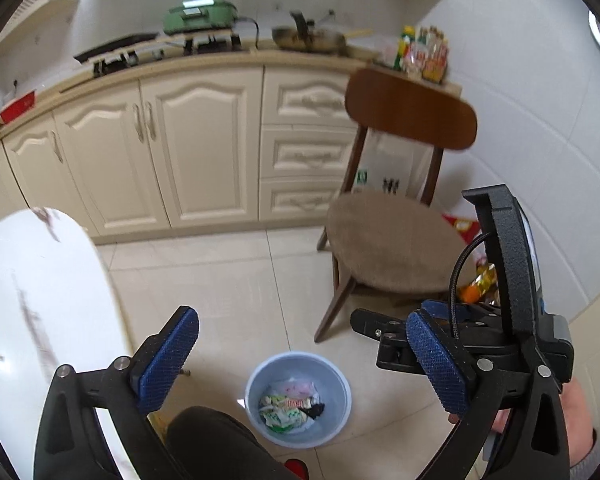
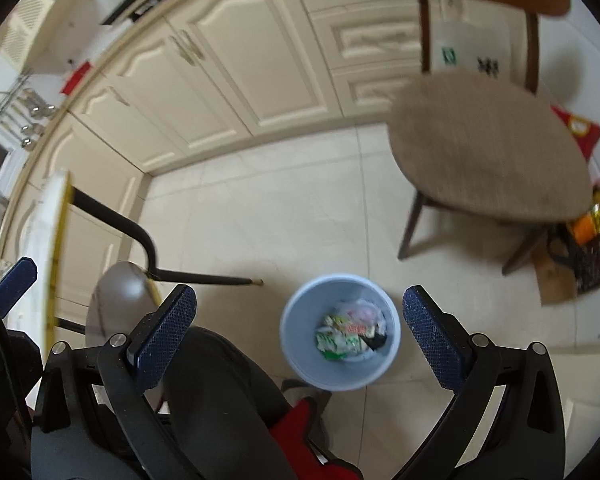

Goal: Collect trash
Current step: 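Swing both tools back toward the table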

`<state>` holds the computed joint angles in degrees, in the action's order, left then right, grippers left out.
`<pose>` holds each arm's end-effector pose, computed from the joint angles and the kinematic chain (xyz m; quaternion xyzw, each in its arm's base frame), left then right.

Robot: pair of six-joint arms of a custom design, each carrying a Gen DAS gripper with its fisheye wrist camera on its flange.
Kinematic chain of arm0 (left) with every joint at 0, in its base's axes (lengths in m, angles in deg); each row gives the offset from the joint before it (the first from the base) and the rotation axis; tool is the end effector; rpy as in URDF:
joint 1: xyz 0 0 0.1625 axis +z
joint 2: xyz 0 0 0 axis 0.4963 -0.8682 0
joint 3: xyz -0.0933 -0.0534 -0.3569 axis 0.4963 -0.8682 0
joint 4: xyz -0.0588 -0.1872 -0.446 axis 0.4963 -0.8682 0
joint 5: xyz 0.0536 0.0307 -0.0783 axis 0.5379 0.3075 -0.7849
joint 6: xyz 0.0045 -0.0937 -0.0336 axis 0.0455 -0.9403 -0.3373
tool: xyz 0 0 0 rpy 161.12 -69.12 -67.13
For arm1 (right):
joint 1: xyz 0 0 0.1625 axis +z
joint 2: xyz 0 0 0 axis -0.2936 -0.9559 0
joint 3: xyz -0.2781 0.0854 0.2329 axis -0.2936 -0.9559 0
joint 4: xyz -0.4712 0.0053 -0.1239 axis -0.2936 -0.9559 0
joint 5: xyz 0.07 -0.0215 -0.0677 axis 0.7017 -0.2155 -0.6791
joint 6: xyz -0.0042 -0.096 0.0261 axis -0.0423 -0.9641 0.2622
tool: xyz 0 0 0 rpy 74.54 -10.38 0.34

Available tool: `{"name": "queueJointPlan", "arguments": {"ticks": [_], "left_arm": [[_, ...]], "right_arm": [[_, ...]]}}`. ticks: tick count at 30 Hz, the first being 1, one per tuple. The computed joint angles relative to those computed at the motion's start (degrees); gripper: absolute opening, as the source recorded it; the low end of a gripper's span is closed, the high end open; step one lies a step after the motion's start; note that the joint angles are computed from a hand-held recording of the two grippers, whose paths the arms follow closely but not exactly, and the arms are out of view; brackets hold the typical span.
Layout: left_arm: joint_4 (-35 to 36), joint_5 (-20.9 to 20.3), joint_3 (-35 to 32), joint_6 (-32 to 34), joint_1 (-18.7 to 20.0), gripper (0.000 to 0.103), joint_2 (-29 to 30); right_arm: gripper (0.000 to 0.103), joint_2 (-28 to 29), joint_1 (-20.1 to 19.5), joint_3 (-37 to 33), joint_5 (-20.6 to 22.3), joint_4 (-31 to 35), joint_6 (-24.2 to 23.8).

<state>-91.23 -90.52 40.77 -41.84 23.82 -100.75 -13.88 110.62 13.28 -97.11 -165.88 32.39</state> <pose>-0.3920 -0.8458 0.1976 0.3013 0.8932 -0.2529 0.2178 0.1364 -0.8029 0.3113 -0.0147 -0.9406 0.2479 0.2313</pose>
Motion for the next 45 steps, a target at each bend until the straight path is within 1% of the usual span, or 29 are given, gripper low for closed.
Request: {"name": "queueJointPlan", "arguments": {"ticks": [3,6,9,10,13,15,18,21,23,24,26,27,30,32,34,35,36,37,38,39,40,41,43,44,45], "left_arm": [[-3.85,0.34,7.38,0.03,-0.49,0.102,-6.16],[-8.31,1.86,15.15,0.04,-1.14,0.102,-12.64],[-12.68,3.30,21.98,-0.11,-1.68,0.102,-18.38],[-14.22,3.91,24.46,-0.24,-1.98,0.102,-20.50],[-19.10,6.13,32.38,-0.81,-2.88,0.102,-27.30],[-21.80,8.15,37.09,-1.48,-3.59,0.102,-31.45],[-25.33,11.94,43.64,-3.03,-4.90,0.102,-37.46],[-28.83,17.10,49.56,-4.07,-6.34,0.102,-43.38],[-30.07,20.77,53.54,-5.58,-7.22,0.102,-47.97],[-30.54,22.45,55.01,-6.40,-7.77,0.102,-49.36],[-31.35,26.95,58.64,-7.95,-8.85,0.102,-53.54],[-31.16,28.74,59.88,-8.78,-9.44,0.102,-55.16],[-29.68,34.60,64.48,-12.50,-11.52,0.102,-60.41],[-26.78,38.37,67.65,-16.51,-12.90,0.102,-64.21],[-24.13,41.48,69.71,-20.16,-13.96,0.102,-66.50],[-23.33,42.60,69.62,-21.72,-14.08,0.102,-66.14],[-20.12,43.95,70.89,-25.15,-14.68,0.102,-67.96],[-17.23,44.67,71.01,-28.24,-14.91,0.102,-68.42],[-12.81,45.59,71.86,-32.41,-15.20,0.102,-70.15],[-10.79,46.07,71.22,-34.76,-14.99,0.102,-69.48],[-7.02,46.50,71.54,-38.13,-14.99,0.102,-70.48],[-5.01,46.64,71.10,-40.20,-14.70,0.102,-70.20],[-4.78,46.42,69.24,-40.49,-13.40,0.102,-68.48],[-6.55,45.98,66.87,-38.91,-12.35,0.102,-65.83],[-6.71,45.73,65.77,-38.60,-11.66,0.102,-64.85]], "right_arm": [[0.103,1.00,2.24,-1.84,-0.28,-1.21,-2.11],[0.103,2.05,4.42,-3.14,-0.62,-4.00,-3.78],[0.103,3.87,7.03,-4.77,-4.91,-7.77,-6.01],[0.103,4.26,7.79,-5.18,-5.46,-8.88,-6.82],[0.103,5.32,9.98,-6.59,-5.06,-10.42,-9.07],[0.103,6.25,11.66,-7.86,-3.89,-10.85,-10.96],[0.103,8.22,14.01,-10.18,-2.02,-10.81,-13.59],[0.103,11.06,16.36,-13.17,0.40,-10.24,-16.27],[0.103,13.07,17.67,-15.16,1.77,-9.81,-17.72],[0.103,14.13,18.39,-16.18,2.63,-9.45,-18.60],[0.103,16.59,19.76,-18.58,4.61,-8.14,-20.18],[0.103,16.68,20.48,-17.91,5.24,-8.30,-20.72],[0.103,19.98,22.15,-21.14,7.07,-6.48,-22.54],[0.103,21.69,23.04,-22.64,8.50,-5.31,-23.52],[0.103,23.87,24.03,-24.55,9.37,-4.24,-24.61],[0.103,24.81,24.48,-25.27,9.74,-3.70,-25.06],[0.103,25.30,24.74,-25.54,10.07,-3.32,-25.33],[0.103,26.32,24.96,-26.57,10.56,-2.53,-25.78],[0.103,27.40,25.16,-27.67,10.82,-1.82,-26.22],[0.103,28.23,25.24,-28.58,11.00,-1.18,-26.51],[0.103,29.42,25.31,-30.09,11.15,-0.25,-26.72],[0.103,30.62,25.37,-31.64,11.31,0.68,-26.90],[0.103,33.93,25.40,-36.12,11.52,2.99,-27.45],[0.103,37.09,25.42,-40.72,11.25,5.50,-27.65],[0.103,39.46,25.38,-44.38,11.18,7.40,-27.73]]}}
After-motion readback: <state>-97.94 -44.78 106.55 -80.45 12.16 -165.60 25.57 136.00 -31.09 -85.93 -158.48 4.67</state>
